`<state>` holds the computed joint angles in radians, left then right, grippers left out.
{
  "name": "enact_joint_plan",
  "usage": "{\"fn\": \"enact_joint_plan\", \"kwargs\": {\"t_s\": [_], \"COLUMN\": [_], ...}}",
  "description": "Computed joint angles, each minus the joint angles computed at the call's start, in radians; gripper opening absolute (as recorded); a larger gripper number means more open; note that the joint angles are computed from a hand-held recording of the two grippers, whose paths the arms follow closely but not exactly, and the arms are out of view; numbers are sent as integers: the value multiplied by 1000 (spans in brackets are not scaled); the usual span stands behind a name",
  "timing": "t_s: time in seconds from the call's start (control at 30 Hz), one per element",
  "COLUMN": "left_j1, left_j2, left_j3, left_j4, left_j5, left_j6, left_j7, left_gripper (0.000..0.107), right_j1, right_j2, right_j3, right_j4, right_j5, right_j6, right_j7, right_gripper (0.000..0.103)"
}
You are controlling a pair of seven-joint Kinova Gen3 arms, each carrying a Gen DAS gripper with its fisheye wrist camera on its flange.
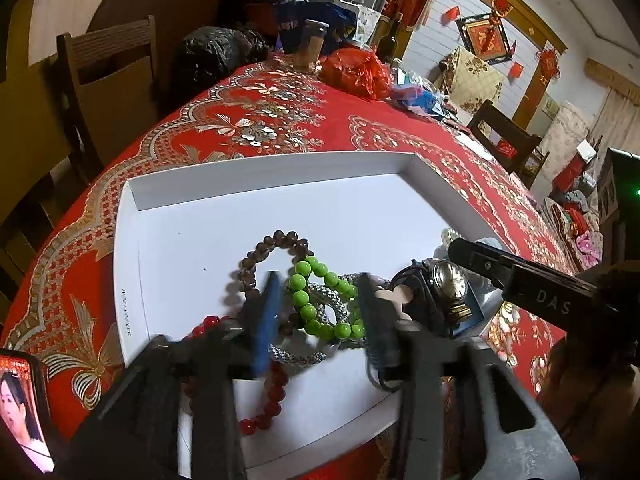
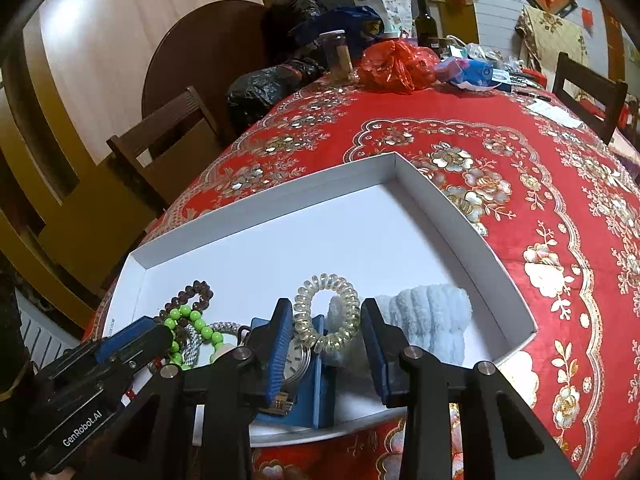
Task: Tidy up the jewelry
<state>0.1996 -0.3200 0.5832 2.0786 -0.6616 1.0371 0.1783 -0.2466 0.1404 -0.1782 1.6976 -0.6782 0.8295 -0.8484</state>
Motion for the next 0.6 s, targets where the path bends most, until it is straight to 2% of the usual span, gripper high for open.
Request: {"fn": "enact_joint_plan", "kwargs": {"t_s": [0.13,0.2,0.27,0.33,0.37,0.6], "left_j1": [4,3,3,12,17,45], "left_j2": [3,8,14,16,15,11], "left_j3": [4,13,29,31,31,37], "left_j4": [-18,-29,-42,-53,-57,-81], "left_j5": [0,-4,-14,-18,-19,-12], "left_j6": [27,49,83,106,115,147], "left_j7": [-5,1,15,26,34,37], "left_gripper": [56,66,71,78,79,79], "right_j1": [7,17,23,29,35,68], "right_j2": [-15,-24,-29,-33,-33,-29], "right_j3": [6,13,20,26,29,43], "right_j4": [-1,-2,-8,-13,-15,-17], "right_j5": [-3,-21,-27,-34,-44,-100], "right_j6": [6,14,25,33,40,81], "right_j7": [6,16,16,17,21,40], "right_gripper": [34,35,35,40,43,43]}}
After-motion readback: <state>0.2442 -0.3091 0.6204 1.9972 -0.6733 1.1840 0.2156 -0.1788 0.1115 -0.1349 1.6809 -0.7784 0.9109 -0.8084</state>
